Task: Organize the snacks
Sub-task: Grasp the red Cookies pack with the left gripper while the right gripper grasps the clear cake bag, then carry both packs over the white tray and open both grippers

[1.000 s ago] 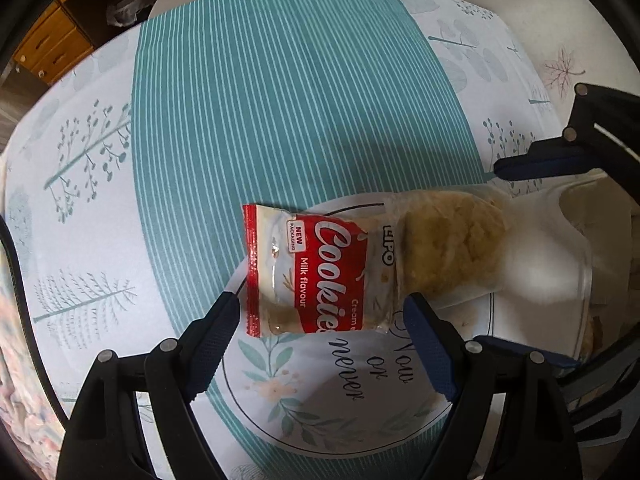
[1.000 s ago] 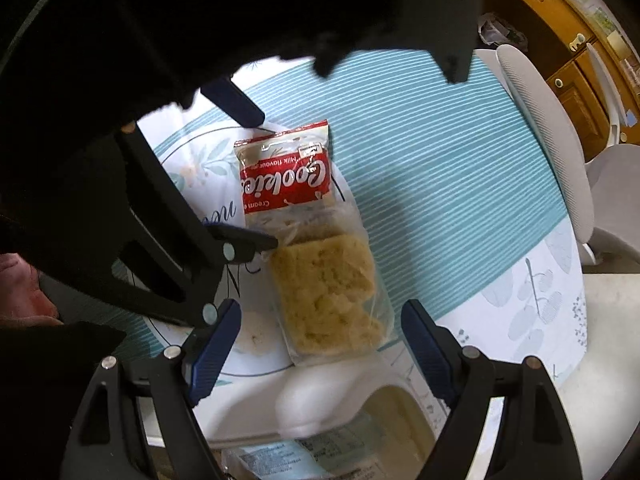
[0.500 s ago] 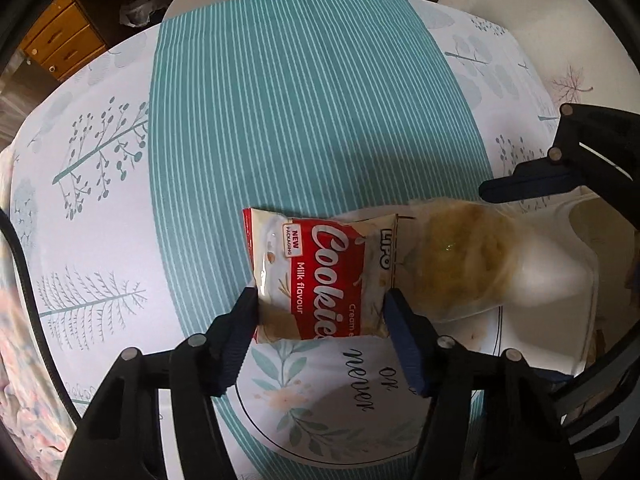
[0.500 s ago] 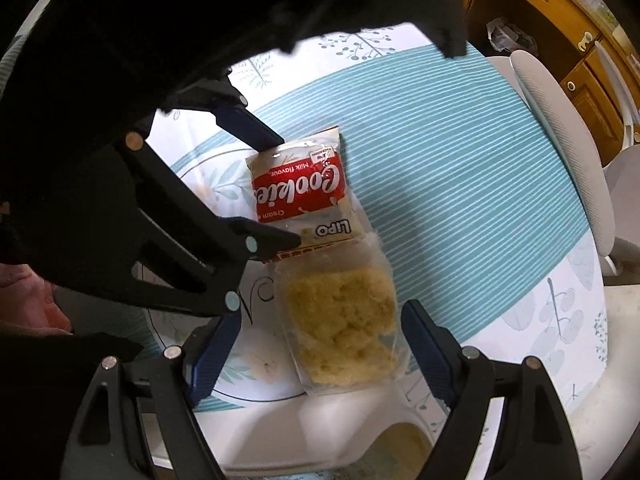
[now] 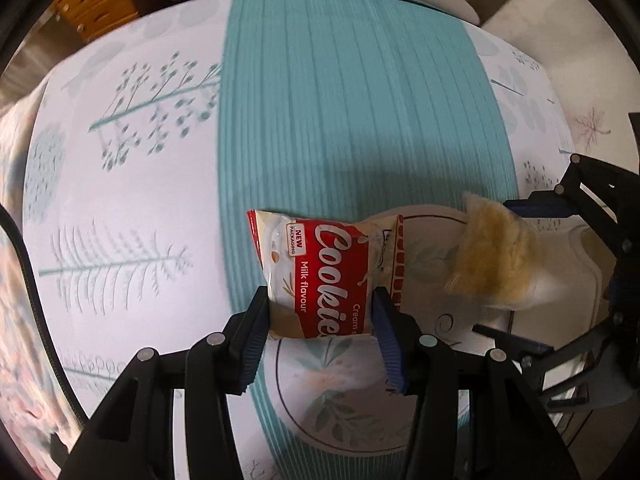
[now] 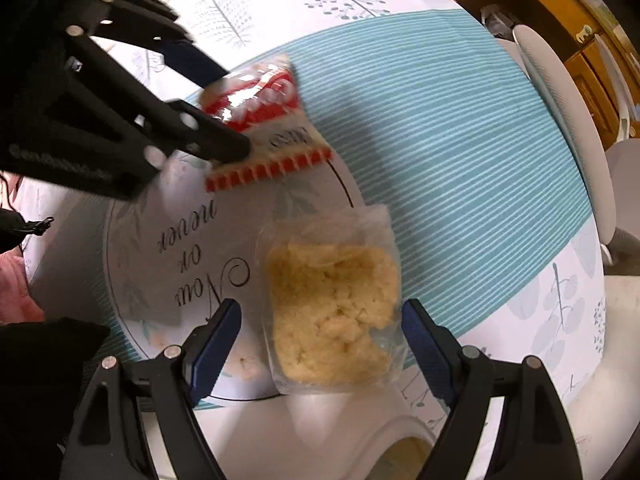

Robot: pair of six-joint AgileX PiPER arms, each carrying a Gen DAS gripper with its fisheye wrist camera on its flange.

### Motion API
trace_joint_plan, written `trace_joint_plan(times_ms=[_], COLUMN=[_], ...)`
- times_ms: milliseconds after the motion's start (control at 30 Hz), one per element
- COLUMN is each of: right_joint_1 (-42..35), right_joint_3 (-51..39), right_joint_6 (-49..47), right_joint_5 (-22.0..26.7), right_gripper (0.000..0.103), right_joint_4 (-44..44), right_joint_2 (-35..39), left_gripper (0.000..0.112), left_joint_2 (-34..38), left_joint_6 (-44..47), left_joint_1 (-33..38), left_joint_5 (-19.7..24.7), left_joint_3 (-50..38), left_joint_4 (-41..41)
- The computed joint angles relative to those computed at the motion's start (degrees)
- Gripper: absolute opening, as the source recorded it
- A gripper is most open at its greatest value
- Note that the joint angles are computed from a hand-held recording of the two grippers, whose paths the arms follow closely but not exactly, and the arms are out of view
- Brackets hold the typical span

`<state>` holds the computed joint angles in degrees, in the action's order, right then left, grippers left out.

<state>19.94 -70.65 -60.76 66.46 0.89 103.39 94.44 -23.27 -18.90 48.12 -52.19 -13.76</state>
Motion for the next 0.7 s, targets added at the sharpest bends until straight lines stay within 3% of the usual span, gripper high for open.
trace_joint_plan(times_ms=[133, 467, 700], right_joint_1=[-2.2, -0.6, -0.9], right_joint_3=[1.1, 3.4, 1.3], right_joint_6=[-2.7, 0.0, 6.2], right_joint_5=[-2.1, -6.7, -4.4], right_gripper=[0.077, 0.061, 0.061], right_joint_4=[2.8, 0.0, 0.2], right_joint_2=[0.6, 1.3, 4.1], left_gripper=[0.049, 0.049, 0.049], left_joint_2=[-1.3, -7.2, -12.9], left_joint_6=[-0.7, -1.1, -3.3], left_joint_1=[1.3, 3.6, 3.6], left_joint_5=[0.6, 2.3, 5.4], left_joint_3=[1.3, 5.5, 7.9], left_joint_4=[-0.7, -1.9, -1.5])
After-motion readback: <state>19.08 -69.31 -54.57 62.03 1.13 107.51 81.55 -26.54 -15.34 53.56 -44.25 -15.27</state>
